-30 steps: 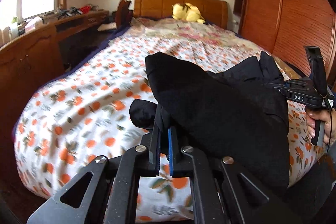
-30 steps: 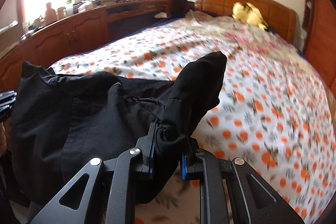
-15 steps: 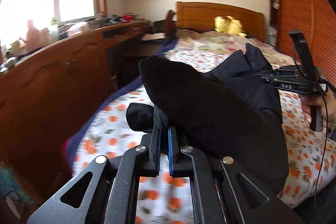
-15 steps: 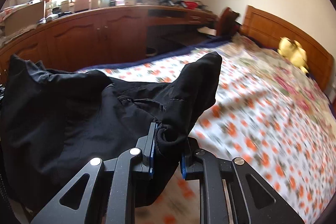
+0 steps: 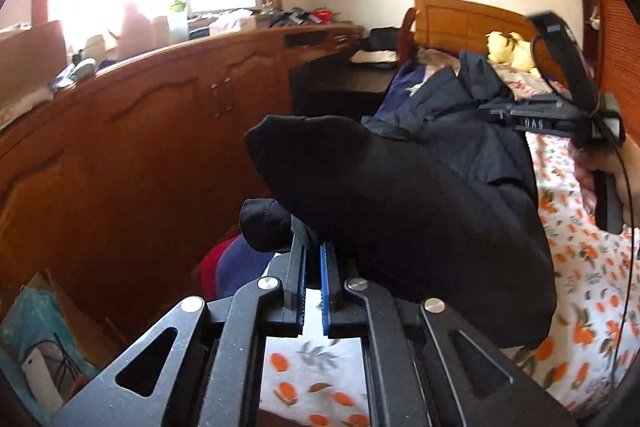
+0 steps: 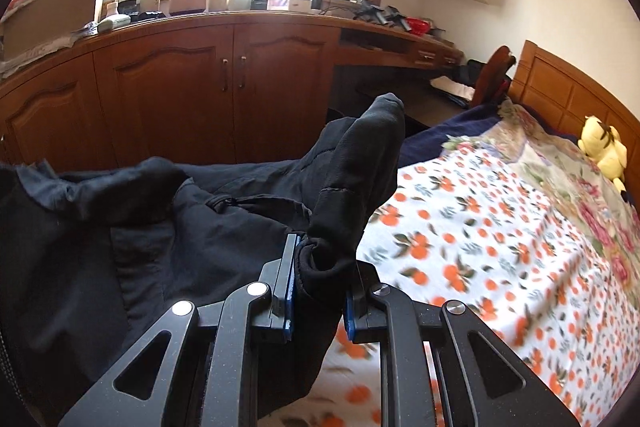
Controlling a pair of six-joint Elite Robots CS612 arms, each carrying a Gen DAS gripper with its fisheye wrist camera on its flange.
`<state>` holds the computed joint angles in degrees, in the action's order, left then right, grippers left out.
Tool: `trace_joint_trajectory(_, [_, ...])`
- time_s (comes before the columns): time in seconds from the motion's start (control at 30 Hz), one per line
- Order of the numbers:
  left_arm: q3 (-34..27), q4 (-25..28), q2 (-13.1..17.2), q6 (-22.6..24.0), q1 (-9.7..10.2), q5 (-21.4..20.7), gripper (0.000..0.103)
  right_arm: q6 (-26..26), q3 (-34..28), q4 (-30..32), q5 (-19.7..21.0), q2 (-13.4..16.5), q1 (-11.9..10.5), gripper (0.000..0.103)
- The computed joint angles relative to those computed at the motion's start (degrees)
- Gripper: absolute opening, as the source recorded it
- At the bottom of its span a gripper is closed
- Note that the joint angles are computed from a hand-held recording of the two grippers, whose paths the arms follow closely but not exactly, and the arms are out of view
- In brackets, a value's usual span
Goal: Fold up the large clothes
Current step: 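Lower the coat bundle onto the bed corner and open both tools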
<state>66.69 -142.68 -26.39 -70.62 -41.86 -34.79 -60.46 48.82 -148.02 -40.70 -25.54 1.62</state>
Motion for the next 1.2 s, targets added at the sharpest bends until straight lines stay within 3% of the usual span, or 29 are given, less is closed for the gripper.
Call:
trace_joint_trajectory(0.13, [1.26, 2.32, -0.11, -3.0, 0.24, -2.04, 0.006, -2.13, -1.8, 4.0, -1.34, 1.13, 0.29, 0.02])
trace_joint_trajectory(0.2, [2.48, 2.05, -0.31, -4.53, -0.02, -2.65, 0.006, -2.16, -2.4, 3.0, -3.42, 1.77, 0.32, 0.022])
trace_joint_trajectory(0.33, [2.61, 2.46, -0.18, -5.14, -0.08, -3.04, 0.006, 0.39, -4.55, 9.08, -4.32, 1.92, 0.35, 0.036])
trace_joint_trajectory(0.4, [2.5, 3.3, -0.16, -5.26, -0.05, -3.34, 0.006, 1.06, -4.5, 10.0, -4.09, 1.62, 0.06, 0.046])
trace_joint_trajectory(0.63, [3.41, 8.15, -1.46, -11.69, -1.5, -1.87, 0.017, -1.87, 1.16, 9.25, -0.12, -0.87, -1.38, 0.048])
trace_joint_trajectory(0.7, [4.31, 7.55, -2.22, -12.06, -2.3, -0.36, 0.042, -3.12, 1.37, 10.77, 1.29, -0.91, -1.8, 0.048])
trace_joint_trajectory(0.73, [4.97, 6.52, -2.63, -11.68, -2.45, 0.34, 0.044, -4.11, 1.16, 11.71, 2.25, -0.73, -1.96, 0.048])
trace_joint_trajectory(0.77, [5.29, 5.91, -3.01, -11.16, -2.56, 0.85, 0.052, -5.33, 1.99, 11.6, 2.57, -1.11, -2.06, 0.048])
trace_joint_trajectory(0.8, [5.33, 5.39, -3.29, -10.46, -2.66, 1.24, 0.069, -6.68, 2.48, 11.75, 2.53, -1.3, -2.13, 0.048])
trace_joint_trajectory(0.87, [5.15, 1.23, -3.31, -6.8, -2.67, 2.72, 0.081, -11.35, 2.99, 16.02, 2.38, -1.97, -2.08, 0.048])
trace_joint_trajectory(0.97, [2.48, -0.19, -2.57, -2.87, -2.26, 4.46, 0.081, -14.79, 4.75, 18.57, 2.44, -3.07, -2.2, 0.048])
trace_joint_trajectory(1.07, [-0.98, -1.87, -0.97, 3.25, -1.27, 3.22, 0.081, -17.02, 4.67, 21.04, 2.18, -3.17, -2.34, 0.048])
trace_joint_trajectory(1.13, [-3.46, 3.02, -0.07, 2.71, -0.18, 0.31, 0.081, -17.23, 4.33, 21.0, 1.97, -3.0, -2.41, 0.048])
trace_joint_trajectory(1.2, [-5.28, 9.84, 0.61, 0.31, 0.7, -2.15, 0.07, -18.11, 3.73, 22.94, 1.93, -3.0, -2.57, 0.048])
